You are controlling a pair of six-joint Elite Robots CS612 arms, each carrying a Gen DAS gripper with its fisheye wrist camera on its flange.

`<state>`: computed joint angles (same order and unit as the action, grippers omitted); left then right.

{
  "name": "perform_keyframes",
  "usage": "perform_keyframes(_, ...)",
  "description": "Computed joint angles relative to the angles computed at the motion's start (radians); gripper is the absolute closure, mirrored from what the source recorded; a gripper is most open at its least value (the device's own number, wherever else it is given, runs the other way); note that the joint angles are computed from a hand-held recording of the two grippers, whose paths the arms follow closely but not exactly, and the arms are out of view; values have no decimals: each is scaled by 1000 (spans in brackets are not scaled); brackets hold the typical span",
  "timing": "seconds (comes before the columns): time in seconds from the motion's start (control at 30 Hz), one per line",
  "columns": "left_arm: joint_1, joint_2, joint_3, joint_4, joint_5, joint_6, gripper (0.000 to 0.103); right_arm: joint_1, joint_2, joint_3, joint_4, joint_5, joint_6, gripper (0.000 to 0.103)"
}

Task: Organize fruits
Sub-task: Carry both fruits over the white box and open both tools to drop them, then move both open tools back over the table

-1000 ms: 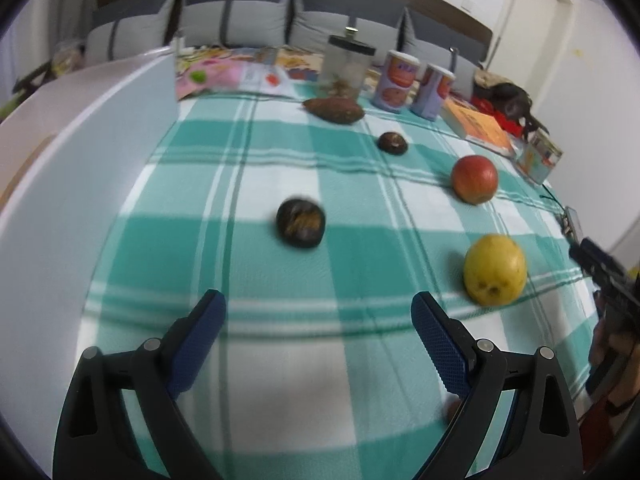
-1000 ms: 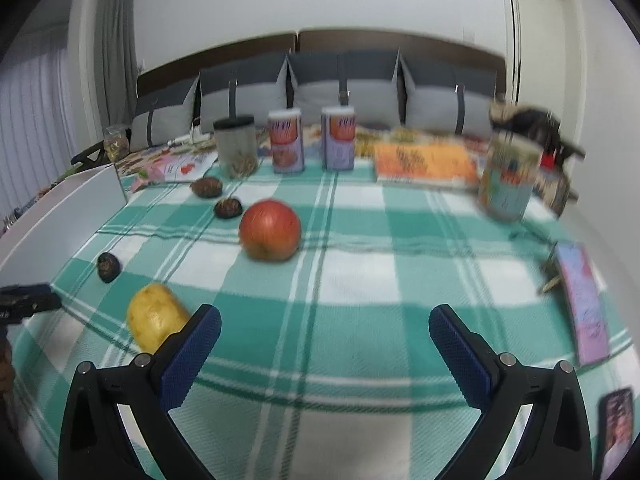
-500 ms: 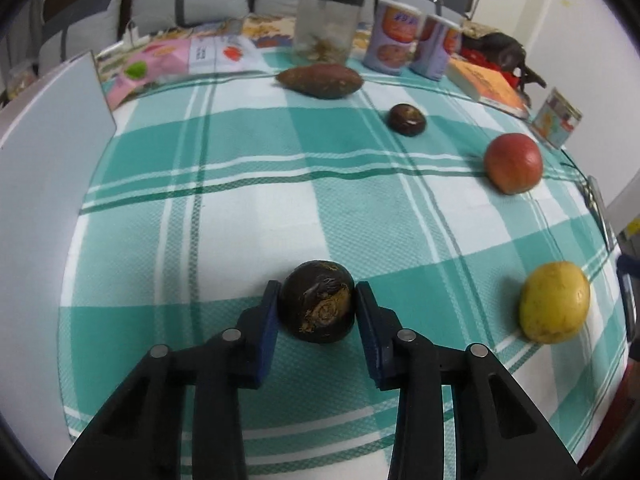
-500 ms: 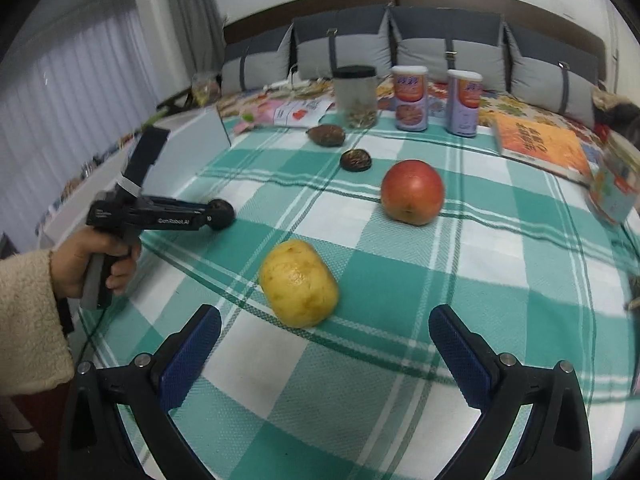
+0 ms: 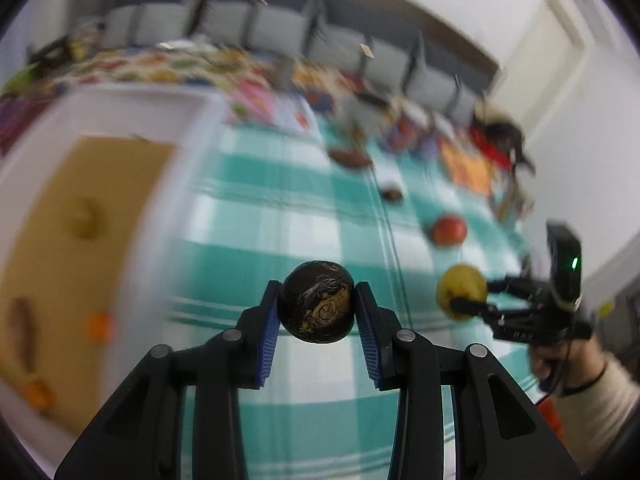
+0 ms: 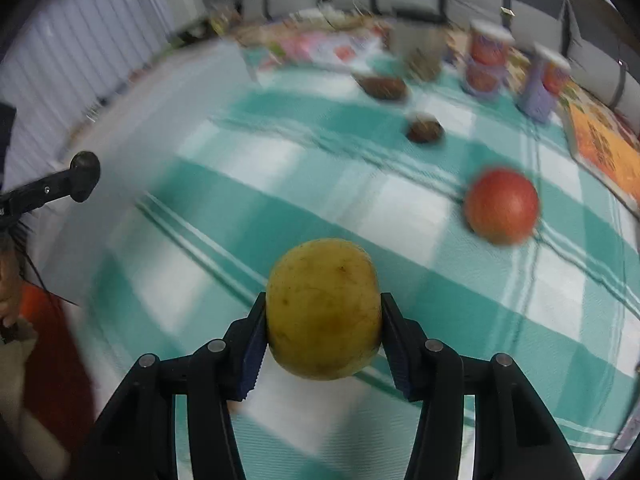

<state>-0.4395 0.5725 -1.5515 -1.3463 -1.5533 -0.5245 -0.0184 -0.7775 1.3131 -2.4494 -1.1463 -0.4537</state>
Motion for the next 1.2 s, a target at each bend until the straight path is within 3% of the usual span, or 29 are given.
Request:
perform_keyframes(0.1, 40, -12, -75, 81, 82, -41, 66, 42, -17, -34, 39, 137, 0, 51)
perform_keyframes(0.23, 101, -12, -91, 197, 135, -73, 66, 124, 12, -129, 132, 278, 1, 51)
perform_keyframes(0.33, 136, -7, -62, 292, 121, -94, 66, 192, 56, -214, 215, 299, -25, 51)
perform_keyframes(0.43, 156, 8, -46, 351, 89, -132, 66, 248, 106, -294, 276, 233, -35, 51)
perform_keyframes(0.53, 160, 23, -49, 388, 64, -136, 66, 298, 170, -383, 298, 65, -2, 51)
perform_keyframes(0.63, 152, 28, -53, 417, 76, -117, 65, 321, 223, -453, 315, -42, 18, 50)
perform_keyframes(0.7, 150, 34, -64, 419, 88, -110, 55, 323, 245, -483, 322, -52, 47, 47)
perform_keyframes(0.77, 148, 38, -75, 408, 113, -113, 29, 316, 246, -483, 274, -29, 94, 35)
perform_keyframes(0.93, 131, 47, -129, 332, 200, -118, 24, 272, 164, -358, 44, 68, 192, 28)
perform_keyframes(1.03, 100, 46, -154, 276, 255, -104, 21, 224, 88, -231, -148, 103, 242, 14)
perform_keyframes(1.13, 56, 48, -174, 216, 269, -68, 20, 171, 22, -101, -310, 71, 275, 11)
perform_keyframes(1.2, 30, 50, -173, 173, 252, -48, 18, 128, -23, 7, -423, 14, 286, 10)
